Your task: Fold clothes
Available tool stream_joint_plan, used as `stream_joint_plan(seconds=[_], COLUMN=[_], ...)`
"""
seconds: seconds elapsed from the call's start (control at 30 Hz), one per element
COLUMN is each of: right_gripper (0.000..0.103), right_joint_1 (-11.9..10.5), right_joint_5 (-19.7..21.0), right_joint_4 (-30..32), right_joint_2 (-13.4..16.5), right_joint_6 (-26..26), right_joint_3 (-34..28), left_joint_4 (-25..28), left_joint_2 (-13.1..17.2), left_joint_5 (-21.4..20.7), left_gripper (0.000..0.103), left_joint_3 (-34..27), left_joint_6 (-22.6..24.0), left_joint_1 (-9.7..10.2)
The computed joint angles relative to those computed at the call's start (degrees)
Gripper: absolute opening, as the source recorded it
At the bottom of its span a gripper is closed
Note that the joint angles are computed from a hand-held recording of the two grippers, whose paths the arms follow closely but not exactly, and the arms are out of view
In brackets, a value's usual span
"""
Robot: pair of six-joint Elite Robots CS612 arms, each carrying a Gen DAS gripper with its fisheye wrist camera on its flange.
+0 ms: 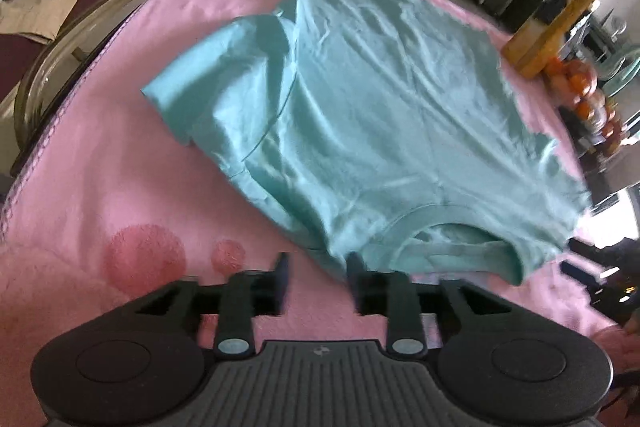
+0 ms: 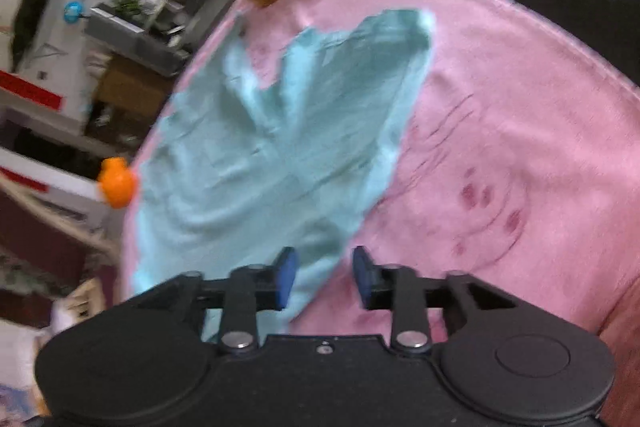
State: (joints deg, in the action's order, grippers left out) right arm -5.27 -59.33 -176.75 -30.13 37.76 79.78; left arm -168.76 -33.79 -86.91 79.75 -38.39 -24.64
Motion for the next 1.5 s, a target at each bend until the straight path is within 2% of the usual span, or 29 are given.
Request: stream_joint_plan(seconds=[0.07, 0.13, 0.23, 0.27, 0.3, 0.33, 0.37, 0.43, 0.57, 0.67, 0.73, 0.8, 0.9, 1.03, 1.1, 1.13, 1.2, 1.23, 1.3, 1.4, 1.5], right_gripper=[0.033, 0.033, 0.033, 0.033, 0.03, 0.009, 0.006, 0.005, 0.005, 0.005, 0.008, 0.014, 0.016, 0.016, 0.016, 0.016, 0.016, 0.011, 0.01, 0.011, 0.012], right_joint_1=[-0.2, 0.2, 1.8, 2.3, 2.8, 3.3, 3.7, 4.1, 3.7, 4.1, 4.4, 4.5, 4.3, 4.5, 4.6, 4.6, 4.8, 4.9, 5.2, 5.7, 5.6], right_joint_5=[4.1, 6.1, 3.4, 2.1, 0.8, -0.6, -2.1, -2.7, -2.0, -4.2, -5.7, -6.3, -6.9, -9.6, -10.4, -10.7, -11.8, -12.4, -14.2, -16.7, -14.7], right_joint_4=[0.9, 3.0, 7.0, 7.5, 8.0, 8.3, 8.0, 7.3, 6.9, 9.2, 10.2, 10.6, 6.2, 3.6, 3.7, 4.8, 7.1, 8.2, 10.6, 14.0, 11.2], right_joint_2=[-0.3, -0.5, -0.8, -0.9, -0.9, -1.0, -1.2, -1.9, -3.4, -3.2, -3.1, -3.7, -4.8, -3.7, -2.4, -1.8, -1.4, -1.4, -2.0, -3.3, -4.6], right_joint_6=[-1.1, -4.2, -12.5, -15.6, -18.7, -21.6, -24.0, -26.4, -24.3, -24.7, -26.6, -28.1, -28.1, -25.4, -24.3, -23.9, -24.9, -25.8, -28.7, -30.3, -30.6], right_joint_3=[0.5, 0.5, -0.4, -0.6, -0.8, -0.9, -0.6, 0.2, 1.9, 1.6, 1.4, 1.7, 3.2, 1.5, -0.3, -1.2, -1.9, -1.9, -1.7, -1.6, -1.1], left_joint_4=[0.1, 2.0, 5.3, 5.5, 5.7, 5.8, 5.9, 5.2, 6.9, 7.9, 7.4, 4.4, -1.2, -3.0, -0.6, 1.6, 5.5, 6.9, 8.6, 5.3, -2.2], left_joint_2=[0.2, 0.7, 2.1, 2.2, 2.4, 2.5, 2.5, 1.6, 0.8, 1.5, 1.1, 0.3, -0.1, 1.6, 2.8, 3.3, 3.3, 3.1, 2.3, 0.9, -0.7], left_joint_5=[-0.7, 0.0, 3.0, 4.5, 5.9, 7.4, 8.4, 7.0, 6.7, 7.6, 7.9, 5.9, 3.5, 6.2, 6.7, 6.3, 6.9, 7.8, 8.1, 5.8, 4.8], left_gripper=[0.034, 0.035, 0.033, 0.027, 0.012, 0.006, 0.006, 0.005, 0.006, 0.008, 0.016, 0.018, 0.018, 0.018, 0.012, 0.013, 0.014, 0.014, 0.015, 0.018, 0.021], left_joint_3=[-0.5, -1.9, -4.5, -4.7, -4.8, -4.9, -4.9, -3.7, -3.1, -3.8, -3.2, -1.6, -0.1, -2.3, -4.3, -5.3, -5.8, -5.7, -5.0, -2.5, 0.8], left_joint_6=[1.4, 4.8, 10.6, 11.8, 13.0, 14.2, 15.1, 14.7, 13.4, 13.8, 14.9, 14.4, 12.2, 9.2, 8.3, 8.2, 11.9, 14.3, 17.1, 15.6, 11.1], left_joint_1=[-0.25, -0.92, -2.07, -2.41, -2.74, -3.08, -3.3, -3.11, -2.82, -3.11, -3.32, -2.89, -2.09, -1.73, -1.56, -1.45, -1.74, -2.05, -2.35, -1.4, 0.24])
